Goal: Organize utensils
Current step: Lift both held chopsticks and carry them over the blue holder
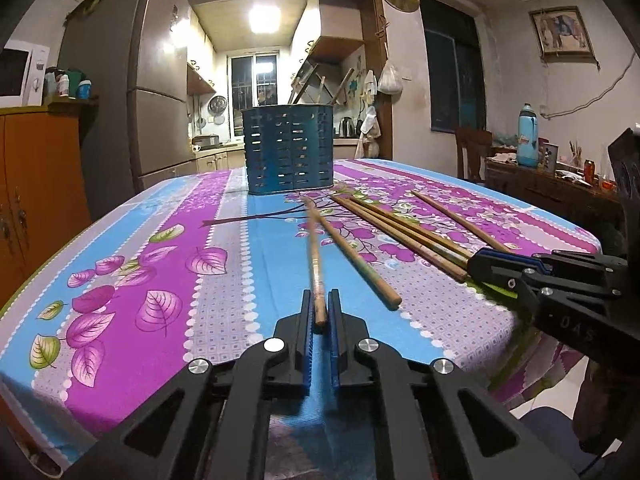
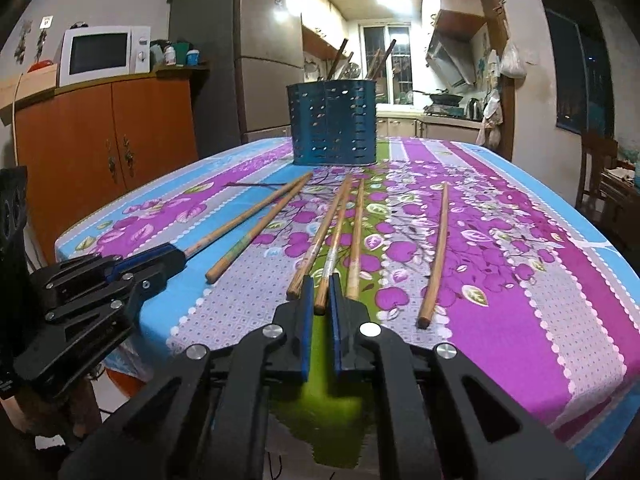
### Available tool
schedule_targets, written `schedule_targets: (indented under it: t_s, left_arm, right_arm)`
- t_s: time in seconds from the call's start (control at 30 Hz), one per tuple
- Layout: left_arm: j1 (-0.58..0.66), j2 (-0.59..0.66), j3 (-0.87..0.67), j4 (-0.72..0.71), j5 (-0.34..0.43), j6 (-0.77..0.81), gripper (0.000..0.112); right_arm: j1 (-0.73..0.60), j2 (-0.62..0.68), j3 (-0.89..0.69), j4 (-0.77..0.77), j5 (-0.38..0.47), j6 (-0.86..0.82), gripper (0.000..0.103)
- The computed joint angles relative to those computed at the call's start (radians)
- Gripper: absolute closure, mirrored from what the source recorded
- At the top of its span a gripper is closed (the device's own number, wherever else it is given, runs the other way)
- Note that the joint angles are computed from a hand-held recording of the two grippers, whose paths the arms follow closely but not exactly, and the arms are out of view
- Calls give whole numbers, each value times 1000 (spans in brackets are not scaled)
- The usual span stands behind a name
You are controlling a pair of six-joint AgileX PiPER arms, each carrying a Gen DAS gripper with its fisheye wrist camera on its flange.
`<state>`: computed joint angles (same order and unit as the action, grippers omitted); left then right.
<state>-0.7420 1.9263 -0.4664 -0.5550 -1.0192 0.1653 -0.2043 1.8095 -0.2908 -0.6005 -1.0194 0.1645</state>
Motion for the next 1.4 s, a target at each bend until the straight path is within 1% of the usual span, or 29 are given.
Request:
schedule_targets:
  t_s: [0.07, 0.13, 0.2, 0.3, 0.4, 0.47, 0.57, 0.63, 0.7, 0.77, 0.8, 0.9, 1.0, 1.1, 1.27, 1.4]
  left_arm:
    - [-4, -10, 9, -2, -5, 1, 105]
    - [-12, -39, 26, -7, -10, 5, 105]
    - [-23, -66, 41, -16, -20, 12, 105]
    - [-34, -159, 67, -36, -18, 41, 105]
    - [-46, -246, 72, -66, -2, 95, 105]
    - [-45, -315, 62, -78, 22, 154, 105]
    - [-27, -399, 31, -73, 71, 225, 104]
    - [-7, -435, -10, -64, 120, 261, 104]
    - [9, -451, -48, -62, 152, 293, 104]
    - [41, -458, -114, -47, 228, 327, 104]
    - [56, -455, -134, -34, 252, 324, 104]
    - [103, -429, -242, -20, 370, 347, 105]
    - [129, -407, -317, -24, 437, 375, 105]
    - [165, -387, -396, -2, 529, 362, 104]
    - [198, -369, -476, -32, 611, 406, 105]
    - [204, -381, -515, -108, 657, 499, 104]
  right_arm:
    - [-17, -19, 7, -13, -7, 7, 98]
    - [-36, -58, 9, -42, 5, 27, 98]
    - [-58, -128, 17, -81, 25, 56, 98]
    - [-88, -244, 15, -154, 64, 116, 98]
    - [-117, -361, -12, -252, 104, 211, 98]
    - [-131, -427, -54, -336, 135, 300, 98]
    - [-130, -473, -146, -441, 174, 432, 98]
    - [-127, -479, -197, -493, 188, 501, 98]
    - [-119, -478, -257, -543, 208, 569, 98]
    - [-101, -464, -312, -576, 234, 624, 98]
    - [-93, -451, -345, -599, 247, 662, 98]
    - [-76, -429, -420, -665, 279, 755, 98]
    - [-66, -397, -506, -755, 302, 881, 98]
    - [-59, -368, -584, -841, 323, 998, 98]
    - [-47, -323, -699, -977, 337, 1164, 98]
    - [-42, -304, -749, -1025, 344, 1225, 98]
